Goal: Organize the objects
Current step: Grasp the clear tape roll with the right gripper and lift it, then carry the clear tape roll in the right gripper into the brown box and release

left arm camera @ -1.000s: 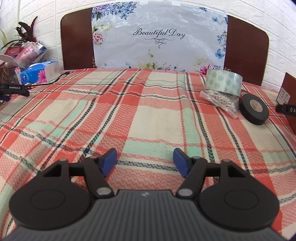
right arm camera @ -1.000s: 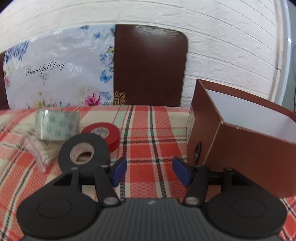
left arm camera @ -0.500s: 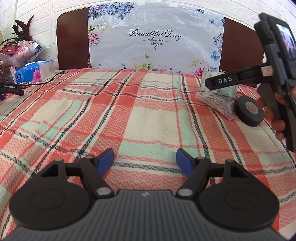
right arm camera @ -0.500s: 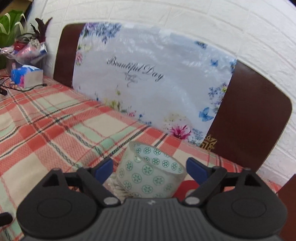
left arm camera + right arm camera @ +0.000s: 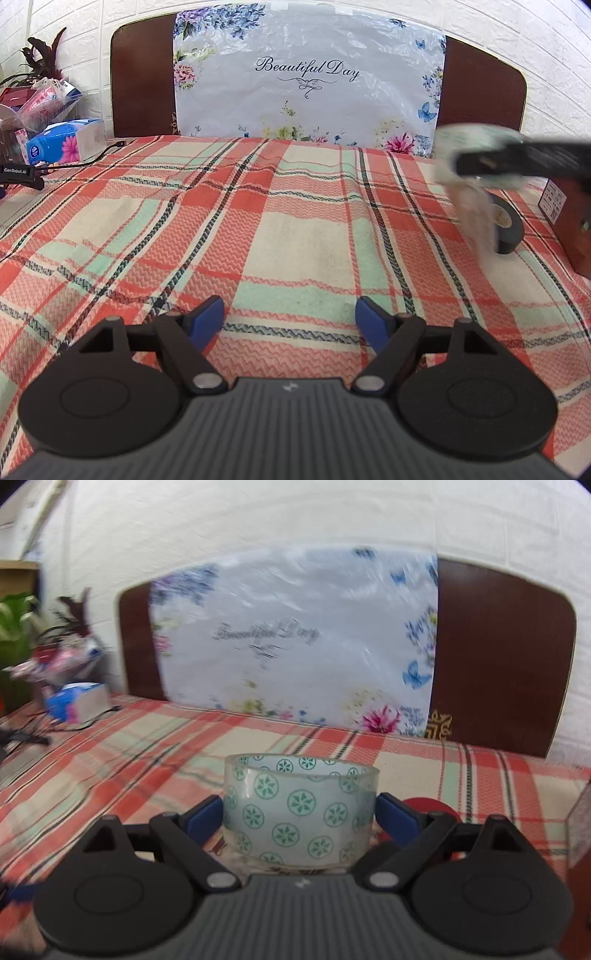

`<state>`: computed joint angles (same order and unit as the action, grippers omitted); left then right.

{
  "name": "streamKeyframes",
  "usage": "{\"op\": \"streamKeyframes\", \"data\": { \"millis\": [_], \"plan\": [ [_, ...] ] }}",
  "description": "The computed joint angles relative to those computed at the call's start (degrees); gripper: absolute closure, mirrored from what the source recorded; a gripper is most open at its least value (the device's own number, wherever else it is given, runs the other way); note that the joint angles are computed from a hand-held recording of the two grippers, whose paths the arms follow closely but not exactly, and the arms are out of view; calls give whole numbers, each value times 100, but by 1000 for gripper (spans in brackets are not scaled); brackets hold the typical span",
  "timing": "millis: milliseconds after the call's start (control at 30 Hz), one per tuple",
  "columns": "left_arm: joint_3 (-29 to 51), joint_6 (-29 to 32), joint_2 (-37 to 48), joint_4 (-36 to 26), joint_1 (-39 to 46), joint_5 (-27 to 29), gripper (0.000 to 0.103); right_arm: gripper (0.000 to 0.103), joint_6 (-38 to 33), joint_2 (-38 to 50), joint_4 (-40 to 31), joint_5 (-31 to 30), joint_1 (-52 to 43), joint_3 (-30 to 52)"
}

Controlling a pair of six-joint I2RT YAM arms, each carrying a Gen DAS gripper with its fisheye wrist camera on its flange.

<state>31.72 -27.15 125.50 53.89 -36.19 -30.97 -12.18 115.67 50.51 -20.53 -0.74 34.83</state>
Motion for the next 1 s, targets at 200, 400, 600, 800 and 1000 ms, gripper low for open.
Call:
{"op": "streamKeyframes", "data": {
  "millis": [200,400,600,800,1000],
  "plan": [
    [60,30,-40,-169,-30,18,20,11,-1377,-736,878,-1169,-1499,-2237],
    [-49,-472,-917,-883,-128,939,32,11,-2021,136,1914,-707,-1867,-2802],
    [274,222,-1783,-1491,-1025,1634,33,6,-1963,289,2263,-982,-2075,-2867],
    [641,584,-1700,-1754,-1548,1862,32,10,-2107,569,2741,-1332,-2605,-2981],
    [980,552,-1523,-1995,-1451,2368,32,4,-2843,-310,1167,-2279,-4688,-2701]
  ]
}}
